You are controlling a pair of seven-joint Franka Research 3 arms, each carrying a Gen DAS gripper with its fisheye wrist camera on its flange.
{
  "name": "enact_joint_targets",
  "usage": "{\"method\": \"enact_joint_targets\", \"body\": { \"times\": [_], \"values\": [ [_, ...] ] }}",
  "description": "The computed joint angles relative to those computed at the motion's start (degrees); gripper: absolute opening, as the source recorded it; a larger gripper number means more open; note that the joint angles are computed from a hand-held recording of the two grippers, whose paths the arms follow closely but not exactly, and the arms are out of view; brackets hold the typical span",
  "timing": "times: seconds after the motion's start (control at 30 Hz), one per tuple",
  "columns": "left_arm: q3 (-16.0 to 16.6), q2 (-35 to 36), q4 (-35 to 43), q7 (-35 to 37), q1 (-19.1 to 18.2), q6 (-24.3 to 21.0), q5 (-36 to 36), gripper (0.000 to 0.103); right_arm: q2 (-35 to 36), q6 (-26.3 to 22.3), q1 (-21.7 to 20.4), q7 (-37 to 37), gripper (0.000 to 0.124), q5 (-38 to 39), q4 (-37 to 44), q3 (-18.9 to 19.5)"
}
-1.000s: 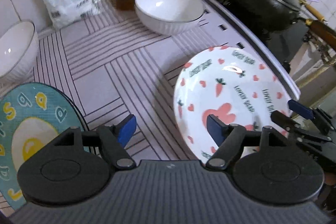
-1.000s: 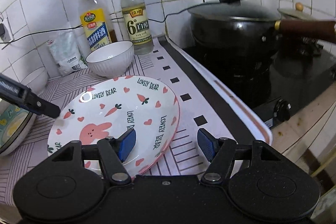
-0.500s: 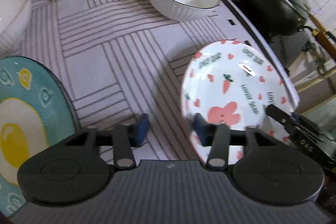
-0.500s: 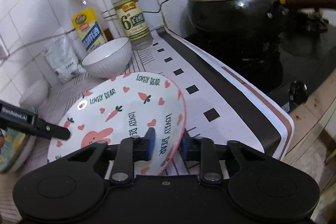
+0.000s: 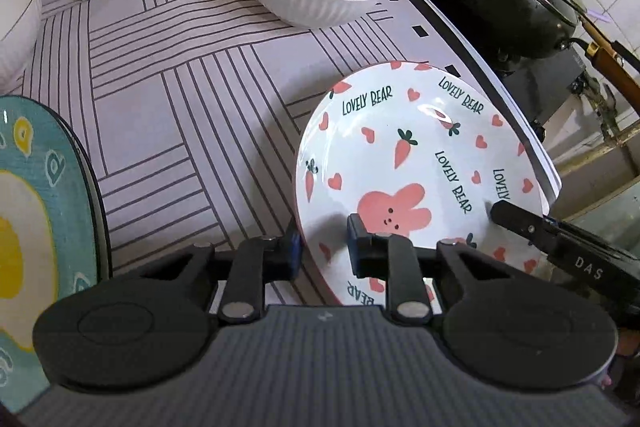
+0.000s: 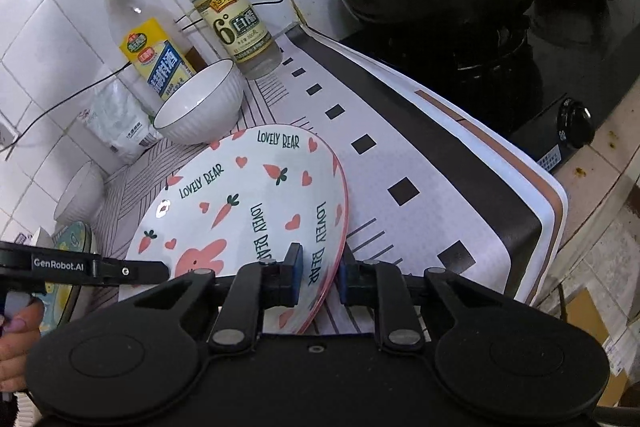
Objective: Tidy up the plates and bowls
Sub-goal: 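Carry the pink bunny plate with both grippers onto the blue plate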
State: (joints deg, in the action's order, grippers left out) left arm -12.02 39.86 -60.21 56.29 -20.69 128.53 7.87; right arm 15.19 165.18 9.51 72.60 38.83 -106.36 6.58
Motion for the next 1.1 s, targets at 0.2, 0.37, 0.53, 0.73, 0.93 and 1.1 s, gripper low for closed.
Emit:
{"method": "enact_joint_targets", "body": {
  "times": [0.2,0.37,0.53,0.73,0.93,1.1],
  "values": [
    [0.2,-2.8,-2.3,2.1,-0.1,0.1,1.4,0.022,-3.4,0.0,0.2,-3.5,0.022,0.7,-2.6,0.2],
    [-0.7,-7.5,-8.0,2.0,0.9,2.1,0.6,0.022,-6.5,0.6,1.0,-5.4,0.022,2.5,-4.7,0.0],
    [-1.5,-12.7,-12.8,2.5,2.1,1.4,-0.7,0.022,-10.5,0.6,3.2,-1.8,0.022,0.1,-7.7,-1.2],
    [-1.9,-20.6,-20.7,3.8,3.6,1.4,-1.5,0.022,-13.2,-0.1,5.4,-0.6,0.022,0.4,-9.1,-1.2],
    [-1.1,-28.1,-28.3,1.2,4.6,2.5,-0.3,0.022,-14.3,0.6,7.8,-1.5,0.022,1.6,-9.2,-0.6],
    [-0.8,-34.3,-34.9,-0.2,6.3,3.6,-1.0,0.022,-14.4,0.2,9.7,-0.9,0.022,-0.1,-8.1,0.0]
  ]
}}
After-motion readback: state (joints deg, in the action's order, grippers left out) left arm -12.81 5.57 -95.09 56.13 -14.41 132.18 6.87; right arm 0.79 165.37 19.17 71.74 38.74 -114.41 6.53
